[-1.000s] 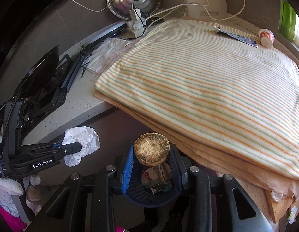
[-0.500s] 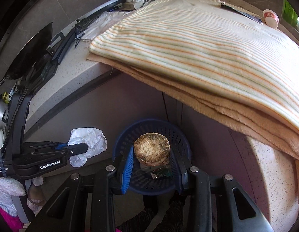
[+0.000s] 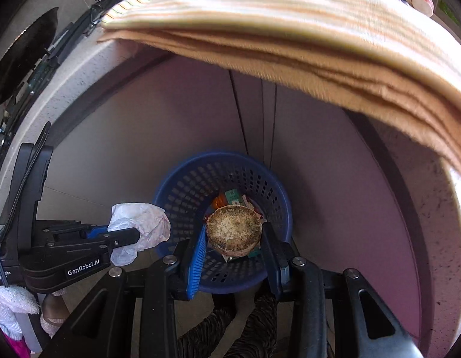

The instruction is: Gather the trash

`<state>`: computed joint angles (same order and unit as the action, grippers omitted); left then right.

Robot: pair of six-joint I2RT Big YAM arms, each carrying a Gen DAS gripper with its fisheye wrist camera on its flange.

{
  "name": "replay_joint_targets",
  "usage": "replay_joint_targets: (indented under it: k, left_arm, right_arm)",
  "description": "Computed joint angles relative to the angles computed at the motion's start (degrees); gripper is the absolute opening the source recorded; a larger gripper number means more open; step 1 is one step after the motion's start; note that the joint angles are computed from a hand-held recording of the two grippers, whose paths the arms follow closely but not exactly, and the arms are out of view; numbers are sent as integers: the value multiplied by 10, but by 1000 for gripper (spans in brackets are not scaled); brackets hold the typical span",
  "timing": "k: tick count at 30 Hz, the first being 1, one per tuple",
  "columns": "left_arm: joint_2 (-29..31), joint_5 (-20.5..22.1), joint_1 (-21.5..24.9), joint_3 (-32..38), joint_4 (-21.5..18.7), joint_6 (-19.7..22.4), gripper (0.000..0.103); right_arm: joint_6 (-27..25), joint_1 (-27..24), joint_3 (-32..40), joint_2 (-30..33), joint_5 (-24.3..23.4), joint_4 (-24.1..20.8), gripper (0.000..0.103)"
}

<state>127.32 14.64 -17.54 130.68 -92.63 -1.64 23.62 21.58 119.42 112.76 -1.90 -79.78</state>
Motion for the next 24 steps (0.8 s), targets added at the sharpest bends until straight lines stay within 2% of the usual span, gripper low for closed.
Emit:
replay_joint_targets:
  k: [10, 16, 22, 23, 24]
  left_arm:
    - [5, -9, -8, -30, 24, -9, 11]
    - [9, -16, -7, -17, 20, -9, 11]
    - [8, -27, -4, -13, 22, -3, 26]
    - [8, -27, -3, -14, 23, -3, 29]
    - [7, -29, -3, -14, 24, -1, 37]
  right_arm:
    - [1, -3, 7, 30, -3, 2, 37]
    - [1, -2, 2, 31, -2, 12, 38]
    - [-1, -4, -1, 26, -1, 14, 39]
    - [-1, -5, 0, 25, -2, 13, 41]
    - [-2, -6, -2, 23, -3, 15, 48]
